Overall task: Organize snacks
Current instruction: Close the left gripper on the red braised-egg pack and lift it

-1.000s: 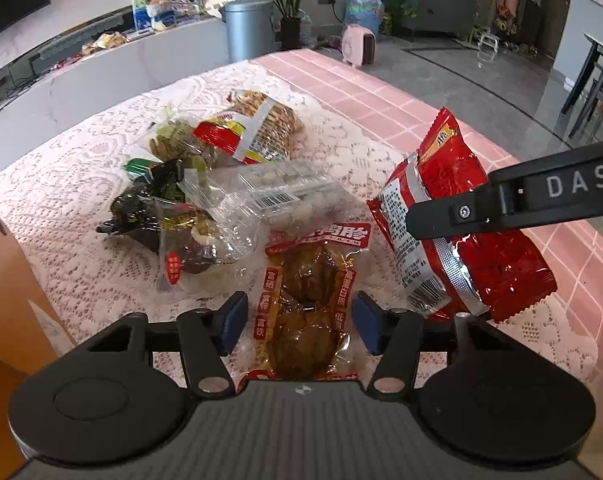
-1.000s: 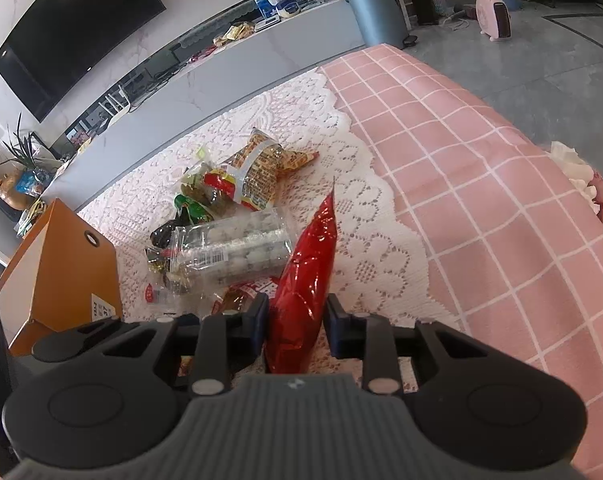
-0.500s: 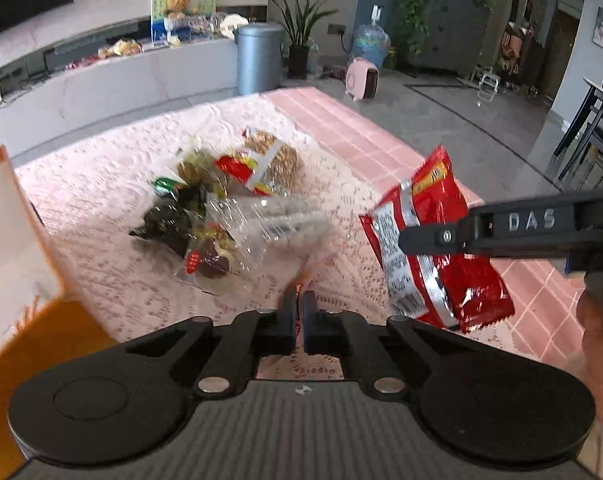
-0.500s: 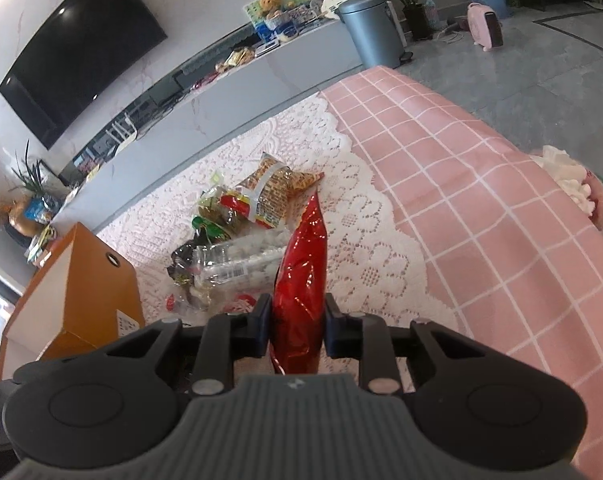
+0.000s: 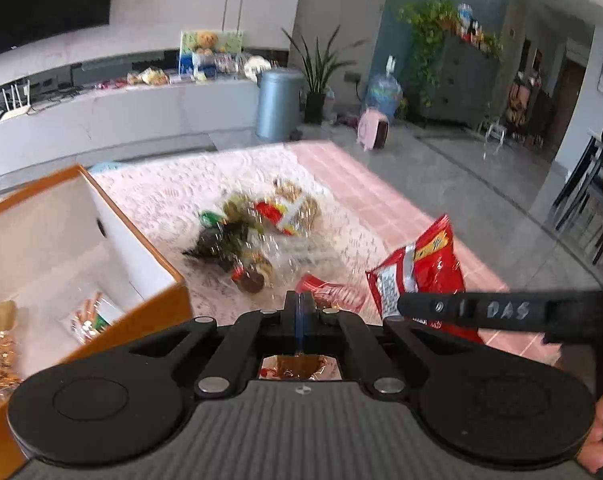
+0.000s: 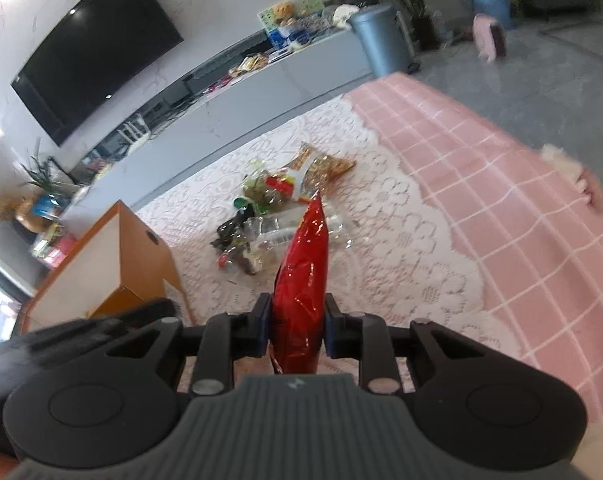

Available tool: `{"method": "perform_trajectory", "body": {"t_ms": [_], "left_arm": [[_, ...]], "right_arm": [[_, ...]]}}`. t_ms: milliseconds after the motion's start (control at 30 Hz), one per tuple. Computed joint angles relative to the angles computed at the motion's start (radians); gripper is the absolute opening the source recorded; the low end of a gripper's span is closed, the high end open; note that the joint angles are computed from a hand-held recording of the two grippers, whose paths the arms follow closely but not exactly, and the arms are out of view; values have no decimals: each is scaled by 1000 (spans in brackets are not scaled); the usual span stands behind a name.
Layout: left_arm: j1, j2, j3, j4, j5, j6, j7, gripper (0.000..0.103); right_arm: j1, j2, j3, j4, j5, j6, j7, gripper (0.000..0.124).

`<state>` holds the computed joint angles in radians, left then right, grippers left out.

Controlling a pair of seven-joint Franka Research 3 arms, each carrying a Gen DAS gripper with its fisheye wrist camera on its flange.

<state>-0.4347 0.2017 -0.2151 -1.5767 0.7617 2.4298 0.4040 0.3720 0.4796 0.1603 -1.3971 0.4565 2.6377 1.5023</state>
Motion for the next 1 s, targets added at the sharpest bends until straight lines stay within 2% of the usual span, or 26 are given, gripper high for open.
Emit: {"method": "perform_trajectory", "body": {"t_ms": [133, 267, 367, 433, 600, 767, 900, 1000], "left_arm": [[5, -35, -1, -30, 15, -3, -2, 0], [40, -67, -16, -92, -79, 38, 56, 0], [38, -59, -22, -94, -72, 30, 90, 13], [37, -33, -25, -75, -72, 38, 126, 34], [33, 21, -19, -51, -108, 68, 197, 59], [28, 79, -6, -16, -155, 58, 257, 68], [24, 134, 1, 31, -191, 39, 314, 79], [20, 173, 9, 69, -223, 13, 342, 80]], "right_arm": [[-14, -27, 32, -18, 44, 1, -56, 23], [41, -42, -23, -31, -44, 8, 9, 23], [71, -57, -65, -58, -126, 19, 89, 23], [59, -61, -57, -68, -126, 18, 107, 23], [30, -62, -34, -82, -106, 23, 92, 23], [9, -30, -12, -62, -57, 37, 51, 23], [-9, 9, 4, -24, -8, 27, 46, 23], [-13, 37, 3, 4, 12, 31, 61, 23]]}}
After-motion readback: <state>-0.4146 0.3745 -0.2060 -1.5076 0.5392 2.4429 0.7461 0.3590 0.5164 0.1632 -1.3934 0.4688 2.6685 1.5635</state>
